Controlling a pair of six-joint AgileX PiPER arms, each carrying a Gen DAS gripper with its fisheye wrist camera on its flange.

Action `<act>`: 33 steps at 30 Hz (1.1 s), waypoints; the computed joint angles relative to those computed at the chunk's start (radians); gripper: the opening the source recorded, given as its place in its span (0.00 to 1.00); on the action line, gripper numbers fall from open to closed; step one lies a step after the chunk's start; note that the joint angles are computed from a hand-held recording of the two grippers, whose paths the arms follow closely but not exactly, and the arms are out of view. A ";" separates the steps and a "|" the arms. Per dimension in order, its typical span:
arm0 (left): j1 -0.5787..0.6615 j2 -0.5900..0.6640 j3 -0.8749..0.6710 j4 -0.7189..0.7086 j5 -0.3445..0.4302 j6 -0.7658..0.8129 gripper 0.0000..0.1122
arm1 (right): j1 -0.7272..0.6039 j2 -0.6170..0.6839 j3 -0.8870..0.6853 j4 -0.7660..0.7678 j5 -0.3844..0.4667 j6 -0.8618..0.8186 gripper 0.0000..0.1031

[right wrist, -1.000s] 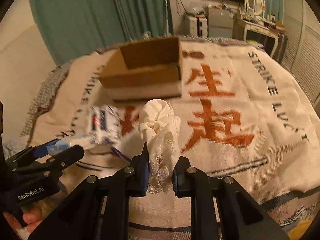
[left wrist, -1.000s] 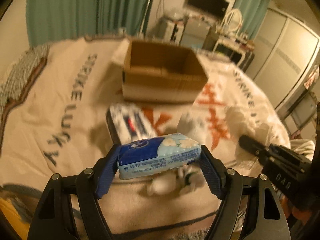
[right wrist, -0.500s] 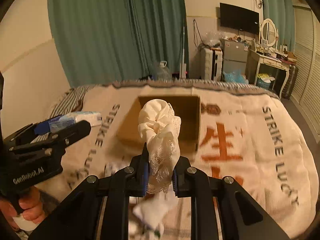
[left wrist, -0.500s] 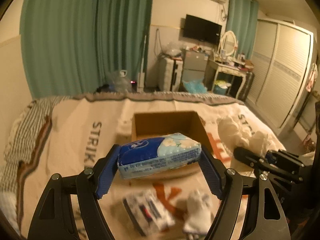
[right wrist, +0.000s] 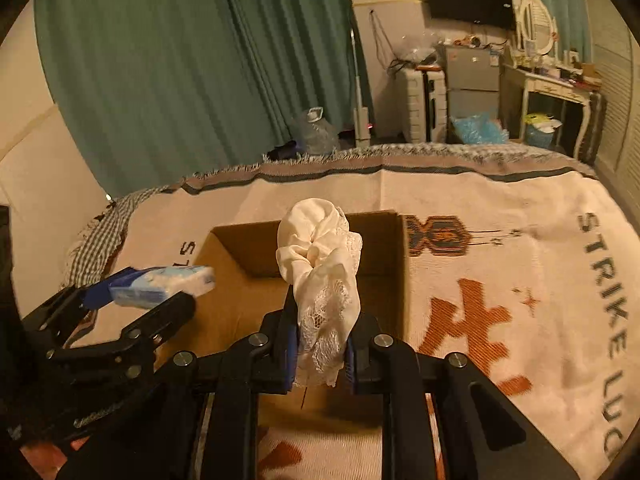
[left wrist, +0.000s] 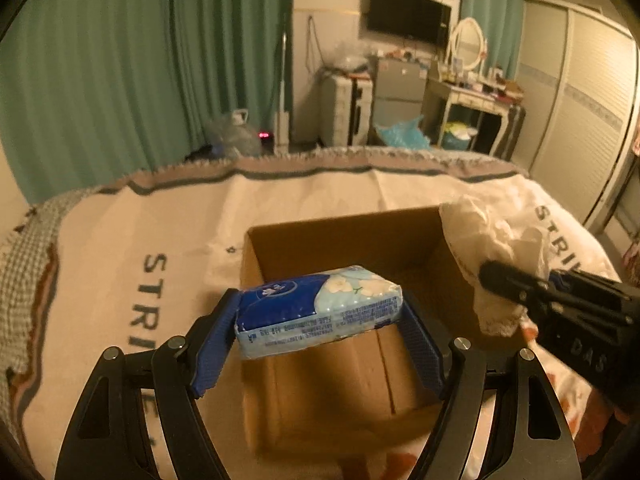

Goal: Organize soft objects
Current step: 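Carry both items into the cardboard box and open both grippers to drop them, then withdraw both grippers from the box back toward the remaining items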

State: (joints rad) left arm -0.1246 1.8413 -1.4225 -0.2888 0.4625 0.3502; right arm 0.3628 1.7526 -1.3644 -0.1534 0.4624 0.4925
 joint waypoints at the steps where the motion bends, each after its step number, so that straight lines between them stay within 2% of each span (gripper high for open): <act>1: -0.002 0.032 -0.030 -0.011 0.003 0.013 0.68 | -0.015 0.037 -0.021 0.034 -0.004 -0.039 0.17; 5: -0.006 0.091 -0.081 -0.073 -0.003 0.100 0.68 | -0.064 0.106 -0.052 0.149 -0.027 -0.124 0.19; 7: -0.014 0.109 -0.096 -0.038 -0.008 0.064 0.69 | -0.073 0.121 -0.059 0.133 -0.031 -0.120 0.19; 10: -0.008 0.129 -0.125 -0.030 0.034 0.023 0.70 | -0.079 0.120 -0.058 0.126 -0.031 -0.107 0.29; 11: -0.003 0.133 -0.136 -0.032 0.050 0.017 0.72 | -0.081 0.111 -0.050 0.121 -0.036 -0.093 0.38; 13: 0.009 0.116 -0.132 -0.051 0.073 0.030 0.75 | -0.083 0.085 -0.032 0.133 -0.041 -0.087 0.44; 15: 0.006 0.077 -0.119 -0.024 0.086 0.004 0.75 | -0.072 0.049 -0.028 0.072 -0.018 -0.023 0.49; 18: 0.013 -0.018 -0.100 -0.010 0.117 -0.015 0.75 | -0.056 -0.009 -0.035 0.037 0.024 0.023 0.52; 22: 0.029 -0.159 -0.090 -0.009 0.172 -0.012 0.75 | 0.006 -0.129 -0.081 -0.066 0.143 0.120 0.54; 24: 0.040 -0.241 -0.083 -0.019 0.205 -0.002 0.75 | 0.049 -0.179 -0.109 -0.130 0.207 0.169 0.58; 26: 0.061 -0.318 -0.091 -0.037 0.253 0.003 0.83 | 0.114 -0.249 -0.147 -0.204 0.303 0.217 0.59; 27: 0.077 -0.375 -0.079 -0.057 0.270 0.013 0.84 | 0.138 -0.266 -0.160 -0.229 0.335 0.233 0.60; 28: 0.086 -0.406 -0.078 -0.060 0.280 0.013 0.84 | 0.187 -0.302 -0.184 -0.277 0.401 0.261 0.61; 30: 0.104 -0.472 -0.075 -0.061 0.314 0.012 0.84 | 0.257 -0.343 -0.210 -0.338 0.486 0.297 0.74; 33: 0.140 -0.579 -0.047 -0.085 0.366 0.029 0.84 | 0.425 -0.422 -0.220 -0.490 0.637 0.401 0.86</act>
State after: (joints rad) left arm 0.0154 1.2622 -1.4700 -0.3738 0.8284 0.3793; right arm 0.7881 1.3307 -1.5843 -0.6437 1.0995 0.8936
